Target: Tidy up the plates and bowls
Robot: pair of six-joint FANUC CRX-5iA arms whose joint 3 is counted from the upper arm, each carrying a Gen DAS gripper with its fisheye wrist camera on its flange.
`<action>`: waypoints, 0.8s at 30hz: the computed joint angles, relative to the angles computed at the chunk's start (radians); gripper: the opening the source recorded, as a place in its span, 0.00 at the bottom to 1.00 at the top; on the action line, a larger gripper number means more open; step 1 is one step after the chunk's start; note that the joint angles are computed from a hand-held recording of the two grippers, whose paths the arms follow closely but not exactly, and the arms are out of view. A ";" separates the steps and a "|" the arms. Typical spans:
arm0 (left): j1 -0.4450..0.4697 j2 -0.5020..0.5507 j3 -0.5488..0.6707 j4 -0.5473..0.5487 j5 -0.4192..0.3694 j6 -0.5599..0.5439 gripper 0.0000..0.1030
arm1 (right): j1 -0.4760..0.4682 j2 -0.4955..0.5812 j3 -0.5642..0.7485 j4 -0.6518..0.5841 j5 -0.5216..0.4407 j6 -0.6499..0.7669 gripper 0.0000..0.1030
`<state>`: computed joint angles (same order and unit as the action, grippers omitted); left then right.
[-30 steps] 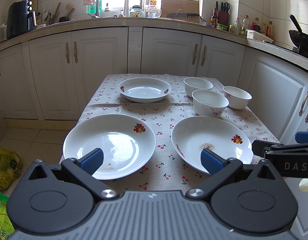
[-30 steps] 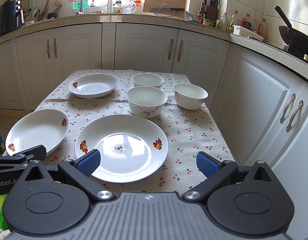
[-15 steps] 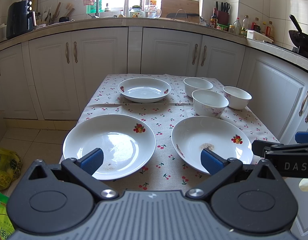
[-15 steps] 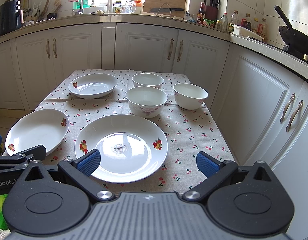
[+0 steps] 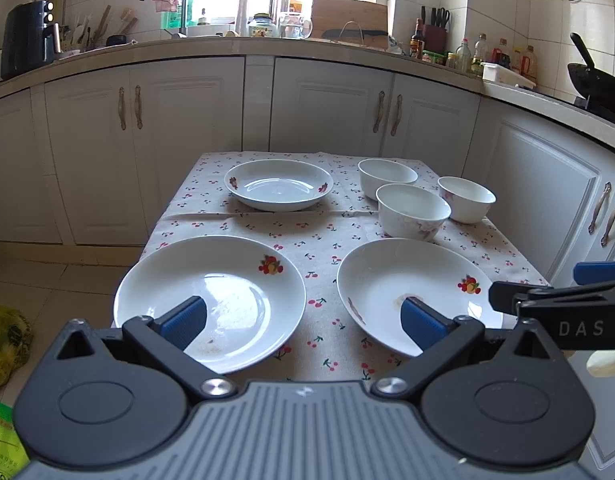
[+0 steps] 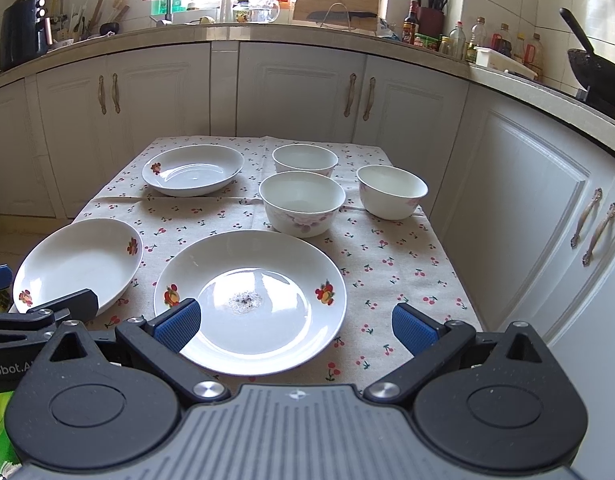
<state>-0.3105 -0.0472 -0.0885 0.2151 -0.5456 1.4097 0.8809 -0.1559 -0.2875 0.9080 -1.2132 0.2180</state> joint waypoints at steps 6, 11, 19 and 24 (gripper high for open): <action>0.017 0.004 -0.069 0.159 0.100 -0.222 0.99 | -0.043 0.008 0.000 -0.001 0.092 0.050 1.00; 0.026 0.014 -0.128 0.324 0.172 -0.423 0.99 | -0.084 0.040 0.038 -0.042 0.153 0.132 1.00; 0.070 0.034 -0.166 0.574 0.135 -0.686 0.99 | -0.155 0.065 0.075 -0.111 0.314 0.276 1.00; 0.109 0.027 -0.197 0.646 0.138 -0.779 0.99 | -0.188 0.085 0.115 -0.207 0.405 0.374 1.00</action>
